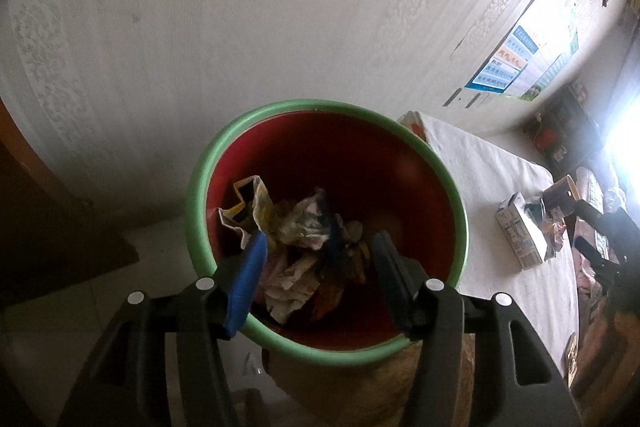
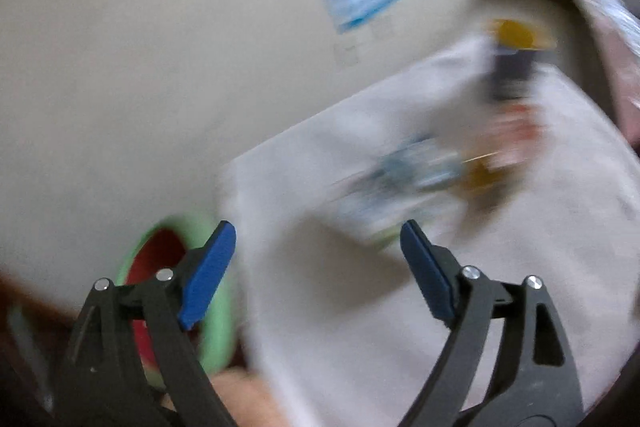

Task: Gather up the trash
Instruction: 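Open both tools to drop the blue and yellow wrappers into the bucket, then grasp the pink strawberry-print wrapper on the table with the right tool, then grasp the white milk carton with the left tool while the right tool holds the pink wrapper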

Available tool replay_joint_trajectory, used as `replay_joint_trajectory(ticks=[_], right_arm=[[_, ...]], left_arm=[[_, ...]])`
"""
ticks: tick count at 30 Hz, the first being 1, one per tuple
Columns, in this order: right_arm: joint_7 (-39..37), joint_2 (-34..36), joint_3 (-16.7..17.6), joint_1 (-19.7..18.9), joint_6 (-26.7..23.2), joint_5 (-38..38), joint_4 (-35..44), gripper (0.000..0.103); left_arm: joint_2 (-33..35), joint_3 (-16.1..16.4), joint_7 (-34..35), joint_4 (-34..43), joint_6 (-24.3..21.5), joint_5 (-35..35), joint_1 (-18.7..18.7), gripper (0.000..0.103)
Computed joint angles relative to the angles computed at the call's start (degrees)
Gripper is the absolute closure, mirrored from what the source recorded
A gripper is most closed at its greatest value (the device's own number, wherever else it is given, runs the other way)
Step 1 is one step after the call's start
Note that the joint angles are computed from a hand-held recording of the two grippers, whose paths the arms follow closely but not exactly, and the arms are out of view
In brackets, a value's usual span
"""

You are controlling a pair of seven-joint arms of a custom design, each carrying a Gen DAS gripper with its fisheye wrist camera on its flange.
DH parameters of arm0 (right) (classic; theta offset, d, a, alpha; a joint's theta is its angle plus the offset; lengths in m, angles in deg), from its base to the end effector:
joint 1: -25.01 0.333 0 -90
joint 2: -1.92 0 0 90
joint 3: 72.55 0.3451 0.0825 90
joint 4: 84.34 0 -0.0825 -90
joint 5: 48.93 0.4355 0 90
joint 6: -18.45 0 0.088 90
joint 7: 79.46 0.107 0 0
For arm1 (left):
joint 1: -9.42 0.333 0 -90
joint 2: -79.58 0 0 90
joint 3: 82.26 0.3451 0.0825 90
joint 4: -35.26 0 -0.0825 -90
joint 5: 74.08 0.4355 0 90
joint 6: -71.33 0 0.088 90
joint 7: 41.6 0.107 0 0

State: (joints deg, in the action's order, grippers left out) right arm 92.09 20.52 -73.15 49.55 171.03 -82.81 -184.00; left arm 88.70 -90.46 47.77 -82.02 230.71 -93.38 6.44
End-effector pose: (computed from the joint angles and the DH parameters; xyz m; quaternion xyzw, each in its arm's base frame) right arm 0.6709 0.3164 0.4571 -0.4548 0.8193 -0.1661 0.3071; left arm 0.6569 -0.1114 0.4255 -0.7090 0.6379 -0.2871 0.0894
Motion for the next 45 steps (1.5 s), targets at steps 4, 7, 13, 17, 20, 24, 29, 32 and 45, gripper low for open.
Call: replay_joint_trajectory(ticks=[4,7,13,17,20,24,29,32,45], right_arm=[[7.36,-3.54,-2.67,-3.57,-5.93,1.29,-5.99,0.02],[8.61,-3.02,-2.15,-7.05,-7.98,5.39,-6.99,0.02],[6.54,1.79,-0.7,-10.46,-5.69,12.99,-4.63,0.016],[6.61,4.23,-1.81,-9.18,-6.67,12.97,-2.06,0.022],[5.85,4.05,-2.41,-8.62,-5.73,11.1,-2.24,0.036],[5.73,1.15,-3.19,-7.64,-2.76,6.61,-5.95,0.045],[7.96,-6.74,-3.5,-7.06,4.96,-1.32,-15.77,0.045],[7.01,-12.65,-1.36,-6.99,5.33,-4.43,-22.39,0.044],[16.48,-22.82,8.53,-5.33,0.38,-17.08,-33.87,0.041]], left_arm=[[0.43,-0.08,-0.34,0.31,-0.13,0.65,-0.44,0.05],[0.67,-0.09,-0.62,0.54,-0.62,1.7,-0.86,0.049],[0.73,0.08,-1.65,1.01,-1.19,3.86,-1.59,0.049],[0.4,0.45,-2.67,0.87,-1.08,6.01,-1.99,0.048],[0.32,0.65,-3.79,0.87,-1.32,7.14,-2.09,0.048],[0.14,0.14,-3.86,1.33,-1.69,7.35,-2.26,0.048],[0.06,-2.55,1.26,2.96,-2.13,1.96,-2.58,0.047],[1.32,-5.33,7.87,5.74,-3.65,-5.74,-3.02,0.041],[24.23,0.16,-12.78,36.91,-16.9,14.1,-20.84,0.03]])
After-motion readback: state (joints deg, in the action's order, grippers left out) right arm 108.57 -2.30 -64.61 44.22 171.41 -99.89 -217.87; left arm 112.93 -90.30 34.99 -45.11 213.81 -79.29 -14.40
